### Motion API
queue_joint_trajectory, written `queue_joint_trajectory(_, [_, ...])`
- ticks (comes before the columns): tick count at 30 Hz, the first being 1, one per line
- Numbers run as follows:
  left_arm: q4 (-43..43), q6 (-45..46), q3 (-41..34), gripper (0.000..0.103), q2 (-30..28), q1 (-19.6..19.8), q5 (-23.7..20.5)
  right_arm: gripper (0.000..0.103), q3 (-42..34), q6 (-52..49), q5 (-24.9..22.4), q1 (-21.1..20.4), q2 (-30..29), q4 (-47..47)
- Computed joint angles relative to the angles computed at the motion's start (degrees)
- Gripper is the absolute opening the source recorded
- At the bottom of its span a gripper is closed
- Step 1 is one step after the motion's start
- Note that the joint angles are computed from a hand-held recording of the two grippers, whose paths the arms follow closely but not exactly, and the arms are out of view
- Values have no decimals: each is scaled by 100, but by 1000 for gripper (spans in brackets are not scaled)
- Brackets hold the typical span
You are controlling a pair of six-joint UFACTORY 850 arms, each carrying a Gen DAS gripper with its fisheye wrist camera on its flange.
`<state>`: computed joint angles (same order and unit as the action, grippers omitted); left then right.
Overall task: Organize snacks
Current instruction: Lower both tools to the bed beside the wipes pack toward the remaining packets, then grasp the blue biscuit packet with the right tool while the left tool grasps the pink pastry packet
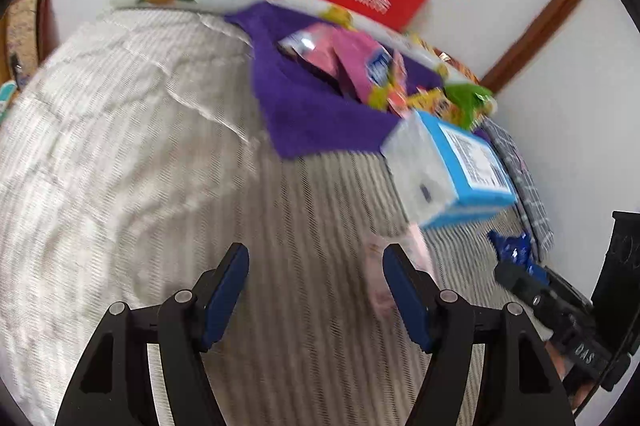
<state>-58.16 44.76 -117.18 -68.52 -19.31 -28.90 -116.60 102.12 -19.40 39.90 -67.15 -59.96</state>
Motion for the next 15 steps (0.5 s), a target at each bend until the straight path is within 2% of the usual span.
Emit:
queue_joint_trajectory(2, [-190, 236, 159, 70, 87, -89, 154, 50, 552, 953, -35, -5, 298, -822])
queue_joint_trajectory(5, [-353, 288, 42, 76, 6, -151, -136, 50, 1124, 1771, -72, -25, 589, -1467])
queue_joint_trajectory(7, [-219, 130, 47, 78, 22, -241, 34, 50, 1553, 2415, -97, -37, 796, -1982])
queue_joint_trajectory(12, [959, -989, -79, 81, -6, -530, 619, 50, 2216, 3822, -30, -82, 1095, -3050])
queue_joint_trajectory(15, [2433, -2242, -151, 81, -36, -738, 995, 50, 2472, 4320, -91, -78, 1222, -3496])
